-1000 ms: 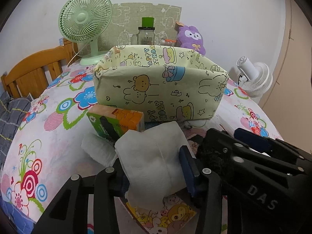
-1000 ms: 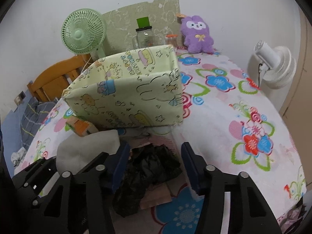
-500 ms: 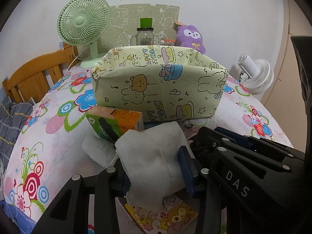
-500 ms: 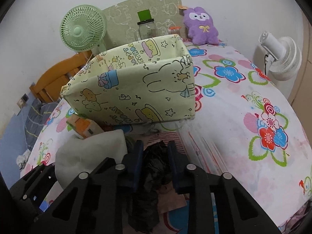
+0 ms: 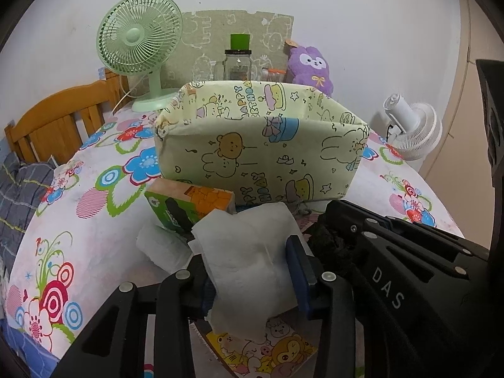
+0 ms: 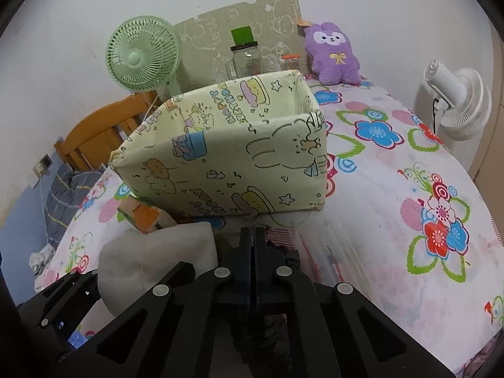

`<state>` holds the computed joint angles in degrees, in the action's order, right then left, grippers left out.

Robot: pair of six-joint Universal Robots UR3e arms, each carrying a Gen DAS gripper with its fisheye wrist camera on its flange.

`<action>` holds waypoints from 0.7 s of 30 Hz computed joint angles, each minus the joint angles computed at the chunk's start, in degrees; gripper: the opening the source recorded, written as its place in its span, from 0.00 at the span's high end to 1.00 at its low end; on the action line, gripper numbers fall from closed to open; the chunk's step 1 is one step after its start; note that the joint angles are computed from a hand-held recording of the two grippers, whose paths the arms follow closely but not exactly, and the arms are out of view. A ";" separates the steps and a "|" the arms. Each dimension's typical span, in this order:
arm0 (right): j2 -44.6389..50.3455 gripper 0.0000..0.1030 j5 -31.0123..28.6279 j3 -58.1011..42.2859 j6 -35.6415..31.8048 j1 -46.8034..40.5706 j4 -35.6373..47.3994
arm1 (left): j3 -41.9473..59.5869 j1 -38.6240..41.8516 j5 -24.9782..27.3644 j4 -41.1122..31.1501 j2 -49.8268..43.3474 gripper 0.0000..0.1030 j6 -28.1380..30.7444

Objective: Organize soft objects
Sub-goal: 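Close the left gripper on the white soft tissue pack, then lift the white tissue pack with the left gripper and carry it over the basket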

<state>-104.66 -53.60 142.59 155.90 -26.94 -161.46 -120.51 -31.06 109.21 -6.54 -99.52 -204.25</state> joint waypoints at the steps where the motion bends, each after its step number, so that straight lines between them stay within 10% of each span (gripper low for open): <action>1: -0.41 0.96 0.08 -0.02 -0.21 -0.05 0.36 | -0.01 0.00 0.02 -0.10 0.17 0.61 -0.07; 21: -18.24 0.95 3.64 3.42 -5.05 -7.49 15.18 | -3.99 -2.64 4.15 0.31 5.64 0.68 -2.36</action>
<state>-122.91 -49.96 146.02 150.84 -34.43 -146.28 -124.51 -33.70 113.36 -6.22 -93.88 -206.62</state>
